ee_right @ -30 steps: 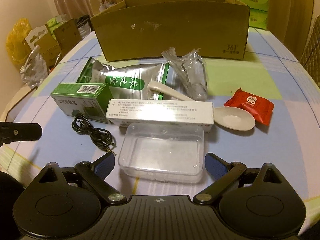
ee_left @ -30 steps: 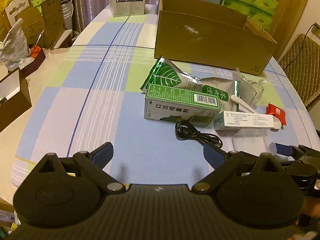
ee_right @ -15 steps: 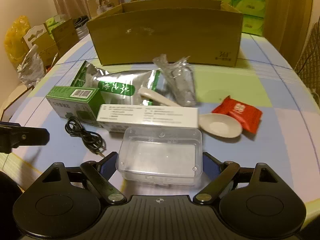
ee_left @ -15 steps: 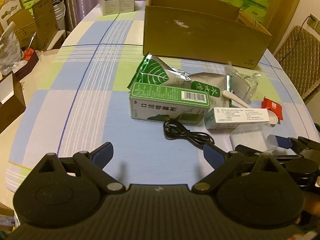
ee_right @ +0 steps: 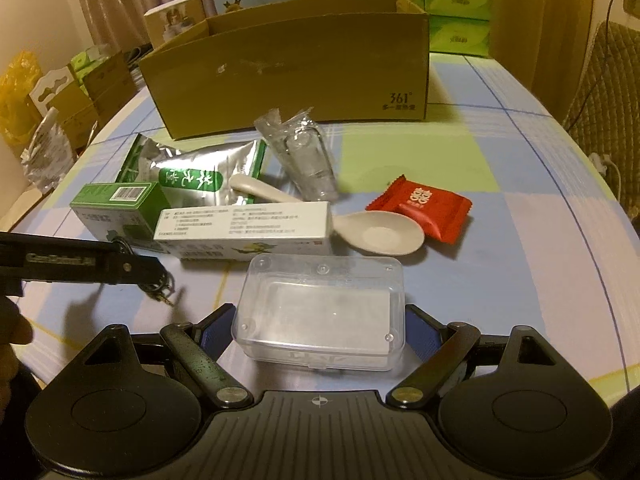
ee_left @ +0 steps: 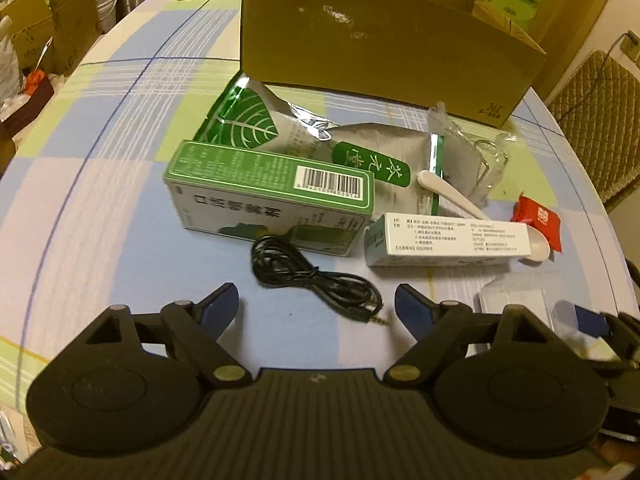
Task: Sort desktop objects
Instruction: 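Grasp the black cable with the left tool while the right tool grasps the clear case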
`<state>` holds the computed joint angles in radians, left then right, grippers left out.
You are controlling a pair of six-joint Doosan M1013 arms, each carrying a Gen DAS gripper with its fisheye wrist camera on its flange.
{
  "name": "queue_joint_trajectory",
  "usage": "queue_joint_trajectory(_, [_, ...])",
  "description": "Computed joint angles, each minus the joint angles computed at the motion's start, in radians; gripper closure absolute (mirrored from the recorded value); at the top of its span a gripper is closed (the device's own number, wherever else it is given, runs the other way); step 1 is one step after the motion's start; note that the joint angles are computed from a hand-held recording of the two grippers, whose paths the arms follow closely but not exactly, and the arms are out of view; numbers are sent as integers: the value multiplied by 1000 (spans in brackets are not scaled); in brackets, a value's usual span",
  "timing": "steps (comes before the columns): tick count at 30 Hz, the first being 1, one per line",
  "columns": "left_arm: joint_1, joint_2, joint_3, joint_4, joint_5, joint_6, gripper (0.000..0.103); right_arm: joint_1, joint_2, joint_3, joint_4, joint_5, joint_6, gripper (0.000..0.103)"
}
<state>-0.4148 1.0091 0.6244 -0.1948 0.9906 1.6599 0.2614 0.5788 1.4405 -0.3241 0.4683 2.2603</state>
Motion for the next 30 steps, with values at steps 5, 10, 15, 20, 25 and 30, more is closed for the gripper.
queue_joint_trajectory(5, [-14,13,0,49,-41,-49,25,-5,2,3,22,-9,-16,18])
queue_joint_trajectory(10, [-25,24,-27,122,-9,-32,40,-8,1,7,23,-19,-3,18])
queue_joint_trajectory(15, [-10,24,-51,122,56,-16,63,-7,-2,12,27,-32,-2,18])
queue_joint_trajectory(20, [10,5,-28,120,69,-20,74,-7,-3,15,21,-36,9,18])
queue_joint_trajectory(25, [20,0,-20,115,60,-29,81,-7,-3,14,21,-39,5,18])
queue_joint_trajectory(30, [21,8,-31,120,34,-47,81,-7,-3,16,18,-40,10,18])
